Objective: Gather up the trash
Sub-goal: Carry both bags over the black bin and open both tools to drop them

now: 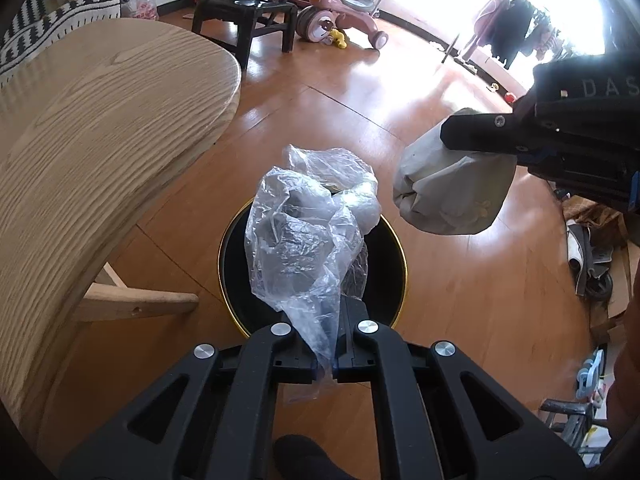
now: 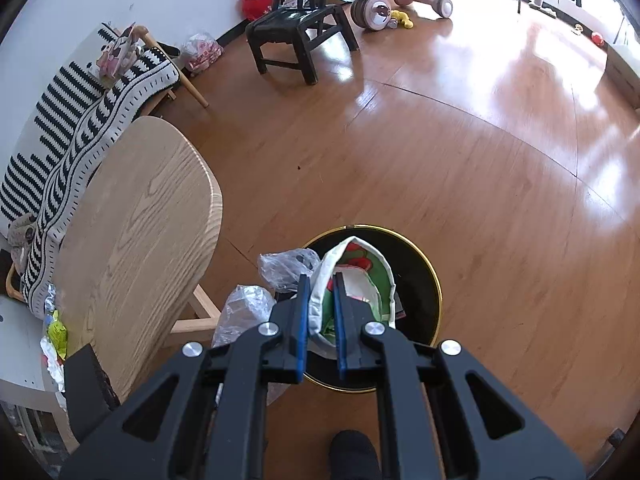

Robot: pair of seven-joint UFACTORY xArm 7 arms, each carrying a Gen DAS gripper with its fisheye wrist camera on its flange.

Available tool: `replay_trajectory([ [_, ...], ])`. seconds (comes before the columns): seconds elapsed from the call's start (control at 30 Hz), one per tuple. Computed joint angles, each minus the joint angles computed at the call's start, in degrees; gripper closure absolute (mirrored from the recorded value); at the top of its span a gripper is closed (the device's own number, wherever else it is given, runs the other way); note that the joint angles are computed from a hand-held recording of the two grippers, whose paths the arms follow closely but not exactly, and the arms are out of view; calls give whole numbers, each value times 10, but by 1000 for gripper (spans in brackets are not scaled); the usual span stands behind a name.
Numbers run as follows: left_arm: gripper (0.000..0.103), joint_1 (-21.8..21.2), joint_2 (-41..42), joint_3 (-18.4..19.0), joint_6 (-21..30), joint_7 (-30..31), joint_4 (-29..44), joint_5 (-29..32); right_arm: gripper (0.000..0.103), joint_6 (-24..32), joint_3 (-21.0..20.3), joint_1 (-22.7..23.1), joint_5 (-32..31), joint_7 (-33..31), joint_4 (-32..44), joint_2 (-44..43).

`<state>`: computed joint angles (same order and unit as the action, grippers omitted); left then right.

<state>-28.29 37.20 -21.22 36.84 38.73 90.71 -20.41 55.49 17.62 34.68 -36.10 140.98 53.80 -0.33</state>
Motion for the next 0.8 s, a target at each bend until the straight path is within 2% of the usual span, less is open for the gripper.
replay_trajectory([
  [0.13,97,-4,-1,2,6,2,-2,7,91,-3,0,0,-1,16,-9,-5],
  [0.17,87,-8,3,5,5,1,3,12,88,-5,1,-1,-2,21,-11,-6],
  [0.2,77,-8,2,5,1,3,1,14,72,-7,2,0,-3,29,-13,-8],
  [0.23,50,-6,0,4,-9,7,-6,12,58,-1,3,0,-5,34,-12,-8],
  [0.27,33,0,-2,-2,-19,13,-12,4,31,8,5,1,-7,36,-7,-5],
  [0.3,32,10,-3,-12,-28,23,-18,-9,28,28,7,3,-8,36,1,-3],
  [0.43,30,12,1,-13,-15,25,-12,-18,28,48,7,9,-14,36,15,4],
  [0.63,17,29,-21,-19,-13,40,-27,-42,28,84,8,19,-35,45,38,7],
  [0.7,13,44,-46,-19,-16,59,-47,-51,28,94,8,22,-47,38,56,15],
  [0.8,10,93,-102,-21,-23,122,-90,-89,28,113,4,30,-72,10,109,45],
])
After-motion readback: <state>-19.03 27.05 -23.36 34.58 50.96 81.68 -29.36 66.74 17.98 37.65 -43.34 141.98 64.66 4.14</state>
